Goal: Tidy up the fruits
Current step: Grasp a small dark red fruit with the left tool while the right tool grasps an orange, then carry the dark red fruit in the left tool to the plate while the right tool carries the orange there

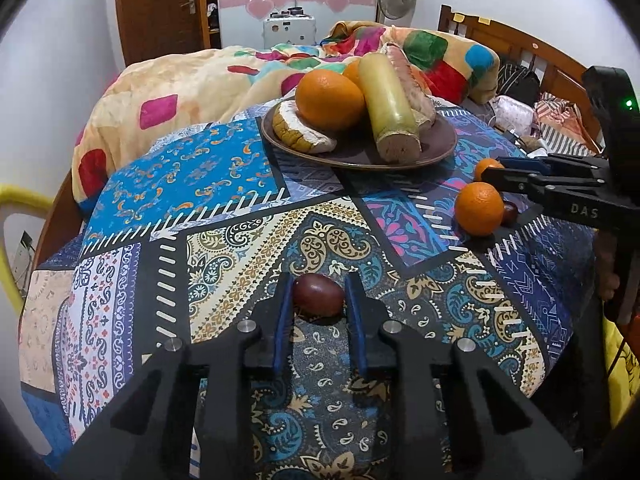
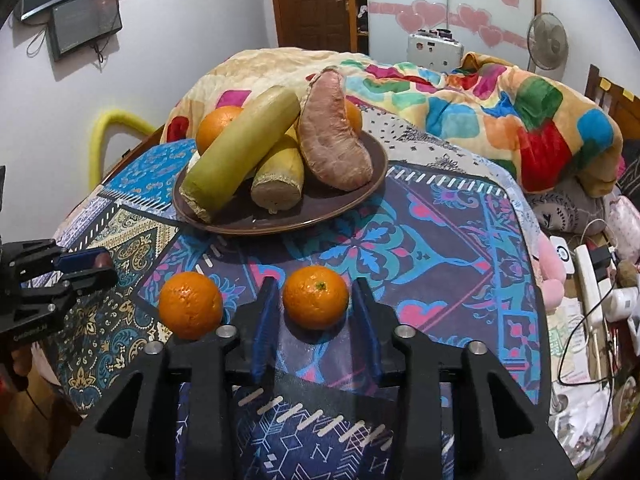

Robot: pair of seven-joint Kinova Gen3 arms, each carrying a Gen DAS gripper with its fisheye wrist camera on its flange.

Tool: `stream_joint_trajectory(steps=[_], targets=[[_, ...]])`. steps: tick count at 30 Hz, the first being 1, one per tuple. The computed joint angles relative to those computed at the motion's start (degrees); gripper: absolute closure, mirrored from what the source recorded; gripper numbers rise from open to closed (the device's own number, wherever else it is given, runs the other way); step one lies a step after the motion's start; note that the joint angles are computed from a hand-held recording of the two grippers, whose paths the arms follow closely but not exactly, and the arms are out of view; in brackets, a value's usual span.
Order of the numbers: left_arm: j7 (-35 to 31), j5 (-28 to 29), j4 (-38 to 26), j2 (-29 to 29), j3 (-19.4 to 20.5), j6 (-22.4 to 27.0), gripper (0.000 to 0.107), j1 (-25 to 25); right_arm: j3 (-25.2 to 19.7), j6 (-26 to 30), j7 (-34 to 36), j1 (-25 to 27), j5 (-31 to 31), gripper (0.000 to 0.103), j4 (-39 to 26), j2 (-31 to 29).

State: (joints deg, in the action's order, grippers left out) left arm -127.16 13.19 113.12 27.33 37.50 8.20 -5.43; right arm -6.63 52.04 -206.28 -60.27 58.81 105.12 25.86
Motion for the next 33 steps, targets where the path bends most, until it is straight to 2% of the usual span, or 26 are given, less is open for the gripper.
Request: stream_joint_trajectory(steps=[5, 16, 22, 25, 33], targets=[[0.7, 0.4, -0.1, -0.3, -0.4, -0.3, 0.083, 0.0, -0.2, 1.0, 1.2, -0.3, -0.5, 0.072, -0.6, 0.2], [0.9, 2.6, -1.9, -0.1, 7.8, -0.8, 0.083, -6.9, -0.7, 5.3, 0.3, -1.9, 2.0, 0.072, -1.4, -1.0], [1.6, 1.8, -3.2, 0.0, 10.7, -2.2, 0.083, -7.7, -1.3, 8.3, 0.1, -2.2, 4.4, 0.072, -2.1, -1.5], [2.8, 1.0, -4.4, 0.5, 10.9, -2.7, 0.083, -6.9, -1.4, 8.9, -0.4, -1.7, 5.7, 0.072, -2.0, -1.7], [5.3, -1.4, -9.2, 2.5, 6.5, -1.4, 0.083, -0.6, -1.5, 7.2, -0.2, 1.0, 7.8, 0.072, -2.2, -1.4]])
